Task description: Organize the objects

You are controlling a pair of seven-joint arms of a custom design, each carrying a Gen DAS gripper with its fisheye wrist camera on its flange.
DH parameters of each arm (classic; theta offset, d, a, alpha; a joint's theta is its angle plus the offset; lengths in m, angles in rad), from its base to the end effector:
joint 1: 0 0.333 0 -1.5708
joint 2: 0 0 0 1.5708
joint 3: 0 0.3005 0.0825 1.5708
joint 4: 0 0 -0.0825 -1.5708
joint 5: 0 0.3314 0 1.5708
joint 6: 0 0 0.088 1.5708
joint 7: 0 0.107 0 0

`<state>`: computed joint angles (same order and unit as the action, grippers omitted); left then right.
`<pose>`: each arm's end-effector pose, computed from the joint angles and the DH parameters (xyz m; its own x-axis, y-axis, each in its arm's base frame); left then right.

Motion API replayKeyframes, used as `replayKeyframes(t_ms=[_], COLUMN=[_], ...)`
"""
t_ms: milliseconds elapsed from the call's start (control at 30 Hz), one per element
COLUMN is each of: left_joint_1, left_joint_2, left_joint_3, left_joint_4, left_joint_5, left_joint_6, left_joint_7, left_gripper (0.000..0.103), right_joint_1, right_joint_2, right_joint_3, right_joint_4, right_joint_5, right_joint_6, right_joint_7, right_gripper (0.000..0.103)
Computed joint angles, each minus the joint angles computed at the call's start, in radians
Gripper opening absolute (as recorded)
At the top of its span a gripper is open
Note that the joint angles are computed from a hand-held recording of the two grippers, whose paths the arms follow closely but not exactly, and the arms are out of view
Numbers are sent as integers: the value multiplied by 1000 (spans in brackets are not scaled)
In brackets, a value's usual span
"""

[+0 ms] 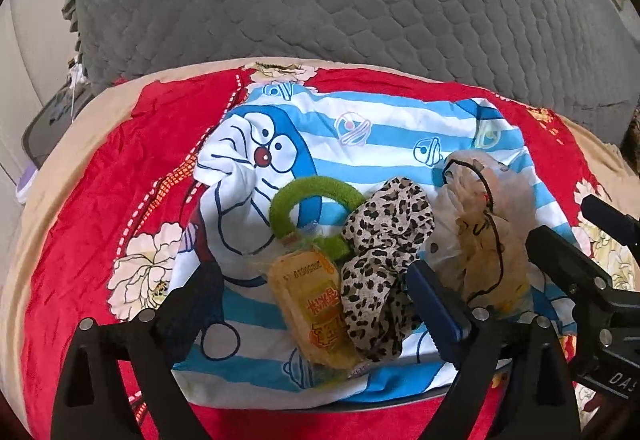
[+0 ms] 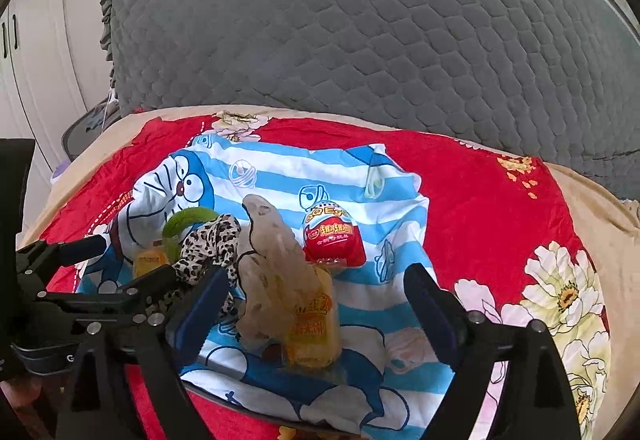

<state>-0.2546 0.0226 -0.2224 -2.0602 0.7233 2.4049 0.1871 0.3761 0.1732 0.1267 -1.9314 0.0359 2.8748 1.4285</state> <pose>0.4791 -0.2418 0.4692 0.4101 -0.9108 0.0484 -0.7221 -0.3566 -0.5928 0.5271 0.2820 0.5024 0.5513 -0.8330 0.0465 -0.5801 -0.4228 -0.6962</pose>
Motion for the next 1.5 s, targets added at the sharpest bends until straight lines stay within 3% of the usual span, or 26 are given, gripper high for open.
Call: replayKeyframes(t_ms=[67, 400, 567, 700, 800, 933, 1500], left_joint_1=[1, 1, 3, -2, 9, 13, 3], left_joint_2=[-3, -11, -17, -20, -42, -54, -101], left_joint_3=[1, -3, -5, -11, -4, -15, -53], left_joint_4=[-3, -8, -15, -6, -39, -43, -47], left_joint_5=[6, 21, 21, 34, 0, 15, 2], left_joint_6=[7, 1, 3, -52, -1, -18, -83], left_joint_7=[-5, -8, -18, -44, -52, -72, -37], left_gripper=[103, 103, 103, 103, 103, 103, 103], right_joint_1=[2, -2, -5, -8, -9, -5, -2], right_joint_2=[0, -6, -13, -24, -31, -40, -117], right_joint_3=[-2, -2, 1, 6, 8, 4, 4], right_joint_4=[1, -6, -16, -28, -34, -42, -94], right_joint_5=[-5, -9, 7, 22, 35, 29, 62], right_joint_6=[-1, 5, 12, 21, 21, 23, 22], right_joint_7=[3, 9, 0, -14, -24, -19, -38], right_gripper=[92, 102, 102, 102, 102, 102, 102])
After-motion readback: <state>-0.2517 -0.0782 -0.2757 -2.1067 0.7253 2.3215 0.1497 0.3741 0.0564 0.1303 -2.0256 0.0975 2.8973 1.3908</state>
